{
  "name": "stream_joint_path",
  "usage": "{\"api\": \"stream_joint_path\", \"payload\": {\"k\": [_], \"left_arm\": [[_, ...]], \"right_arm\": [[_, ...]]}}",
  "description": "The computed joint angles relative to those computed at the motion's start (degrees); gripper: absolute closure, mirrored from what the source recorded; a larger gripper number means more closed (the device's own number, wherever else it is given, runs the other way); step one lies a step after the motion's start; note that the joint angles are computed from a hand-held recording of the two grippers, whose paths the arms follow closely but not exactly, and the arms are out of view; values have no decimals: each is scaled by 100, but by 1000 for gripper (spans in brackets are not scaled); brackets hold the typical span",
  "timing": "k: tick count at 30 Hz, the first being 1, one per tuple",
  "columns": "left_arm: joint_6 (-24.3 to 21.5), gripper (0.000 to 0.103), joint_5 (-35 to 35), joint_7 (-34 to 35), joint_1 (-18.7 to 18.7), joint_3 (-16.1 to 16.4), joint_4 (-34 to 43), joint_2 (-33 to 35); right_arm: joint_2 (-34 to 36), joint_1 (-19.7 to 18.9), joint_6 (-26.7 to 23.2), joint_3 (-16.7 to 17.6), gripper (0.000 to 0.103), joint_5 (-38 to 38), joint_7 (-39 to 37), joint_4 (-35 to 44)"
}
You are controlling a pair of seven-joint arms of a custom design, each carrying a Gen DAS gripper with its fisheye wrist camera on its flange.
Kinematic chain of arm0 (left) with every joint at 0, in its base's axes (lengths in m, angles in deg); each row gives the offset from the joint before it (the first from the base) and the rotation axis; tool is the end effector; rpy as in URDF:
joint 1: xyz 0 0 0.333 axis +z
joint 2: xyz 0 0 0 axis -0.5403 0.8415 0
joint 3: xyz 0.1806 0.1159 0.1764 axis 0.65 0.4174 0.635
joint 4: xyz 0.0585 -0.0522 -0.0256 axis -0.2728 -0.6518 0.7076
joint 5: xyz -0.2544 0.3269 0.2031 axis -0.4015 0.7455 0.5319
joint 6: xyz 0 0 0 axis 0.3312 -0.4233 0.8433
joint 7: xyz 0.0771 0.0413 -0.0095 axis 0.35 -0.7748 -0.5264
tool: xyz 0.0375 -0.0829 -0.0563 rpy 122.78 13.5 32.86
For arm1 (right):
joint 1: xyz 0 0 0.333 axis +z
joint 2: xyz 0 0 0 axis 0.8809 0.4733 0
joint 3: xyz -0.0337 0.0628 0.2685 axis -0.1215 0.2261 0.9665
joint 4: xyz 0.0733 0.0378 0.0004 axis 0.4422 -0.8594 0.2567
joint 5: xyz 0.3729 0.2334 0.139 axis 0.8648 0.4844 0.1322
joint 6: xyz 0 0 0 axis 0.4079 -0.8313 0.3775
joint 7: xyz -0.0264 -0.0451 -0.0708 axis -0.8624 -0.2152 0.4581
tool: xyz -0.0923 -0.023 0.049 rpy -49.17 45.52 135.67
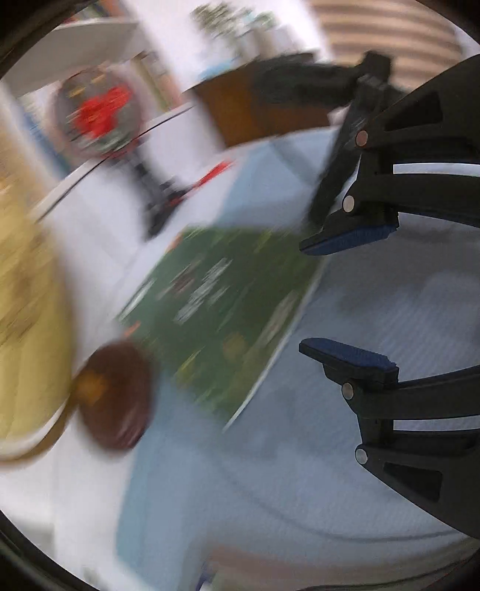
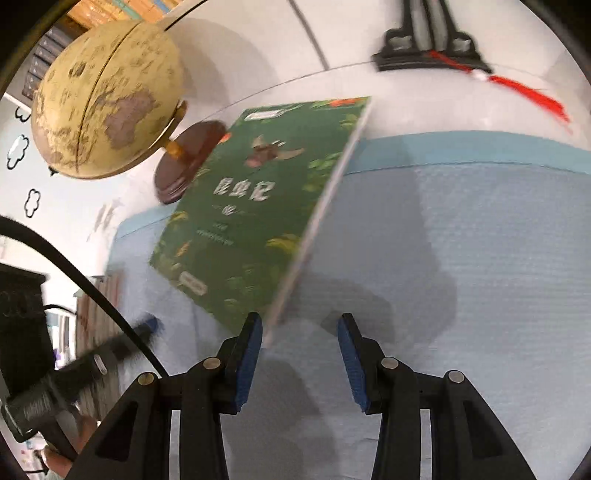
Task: Organize books
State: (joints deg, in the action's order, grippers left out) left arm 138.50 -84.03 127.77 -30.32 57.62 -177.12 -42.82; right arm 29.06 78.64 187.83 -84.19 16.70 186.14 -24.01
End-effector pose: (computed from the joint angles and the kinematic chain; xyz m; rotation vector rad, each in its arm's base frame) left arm 0.6721 -0.0823 0.3880 1.8779 -2.1201 1.0380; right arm 0.6618 0.2567 0.3722 -1.4989 2.1407 -0.0264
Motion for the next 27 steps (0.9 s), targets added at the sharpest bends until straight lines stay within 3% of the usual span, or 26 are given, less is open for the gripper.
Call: {"api": "stream_joint_path", "payload": {"k": [4,8,9,11,12,15,21,27], "left_arm": [[616,60,679,-842,-62,57,812,804],[631,60,1428,-1430,-30,-24,1494,1464],[586,59,1594,-1578,85,-182,1598,1577],[751,57,1426,-1501,104,-241,1384,1427],[549,57,1284,-1374,204,-340,1374,1410],[575,56,1468,-1258,135,-353,1019,1105],[-331,56,474,-480,277,-315,-100,49],[-795,56,181,10,-123,50,-1976,-1605]], "right_arm": [[169,61,357,-48,62,-18,353,110],[598,239,624,-188,62,-362,1011,518],[641,271,704,-213,62,-444,1126,541],[740,402,658,-316,61,-781,1367,674],[751,390,666,-287,61,-812,1360,687],[640,388,776,-244,61,-888,1400,509],[-512,165,831,43,61,-563,594,-869],[-2086,380,711,238,61,674,-366,-2692]]}}
